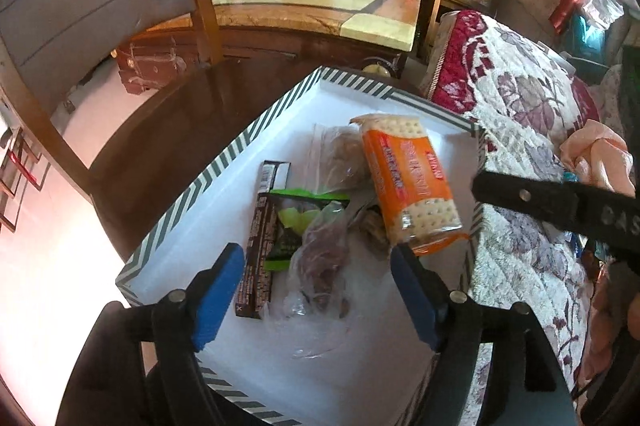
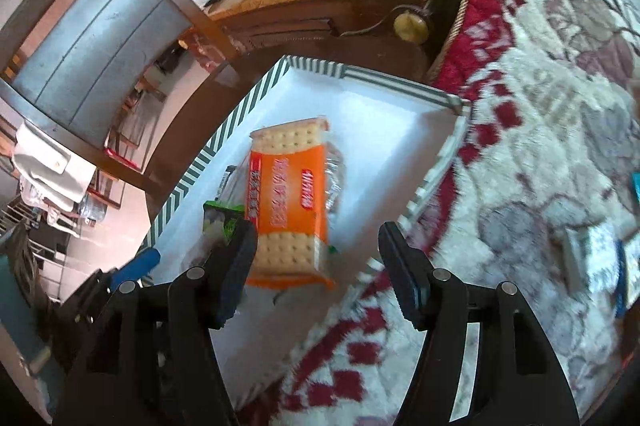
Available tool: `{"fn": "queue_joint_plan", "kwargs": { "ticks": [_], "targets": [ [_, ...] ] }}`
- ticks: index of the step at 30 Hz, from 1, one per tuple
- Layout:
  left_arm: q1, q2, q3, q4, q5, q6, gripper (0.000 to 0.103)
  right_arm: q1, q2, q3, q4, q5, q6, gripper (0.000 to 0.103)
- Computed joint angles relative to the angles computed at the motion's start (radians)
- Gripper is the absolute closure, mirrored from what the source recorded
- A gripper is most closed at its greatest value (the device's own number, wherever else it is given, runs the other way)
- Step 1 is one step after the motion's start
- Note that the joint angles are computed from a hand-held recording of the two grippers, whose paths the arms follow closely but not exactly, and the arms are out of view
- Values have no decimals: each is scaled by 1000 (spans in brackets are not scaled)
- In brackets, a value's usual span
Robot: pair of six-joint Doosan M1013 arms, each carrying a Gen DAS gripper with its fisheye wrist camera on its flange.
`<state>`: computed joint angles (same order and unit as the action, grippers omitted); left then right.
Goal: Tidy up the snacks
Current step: 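Lower both snacks into the white box and open both grippers, then move both tools back to the snacks on the blanket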
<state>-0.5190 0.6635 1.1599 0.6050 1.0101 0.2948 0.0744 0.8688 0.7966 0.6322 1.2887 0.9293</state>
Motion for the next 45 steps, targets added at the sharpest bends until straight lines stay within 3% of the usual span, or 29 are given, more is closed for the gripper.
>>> {"fn": "queue_joint_plan", "kwargs": {
  "ticks": [9, 28, 45],
  "targets": [
    [-20, 22, -52, 3, -13, 46, 24, -49, -65, 99, -14, -75, -50, 40],
    [-64, 128, -253, -72, 12, 257, 24, -162, -92, 163, -76, -150, 24, 40],
    [-65, 270, -507, -216, 79, 487, 24, -209, -57, 132, -103, -122, 102, 40]
  ]
}}
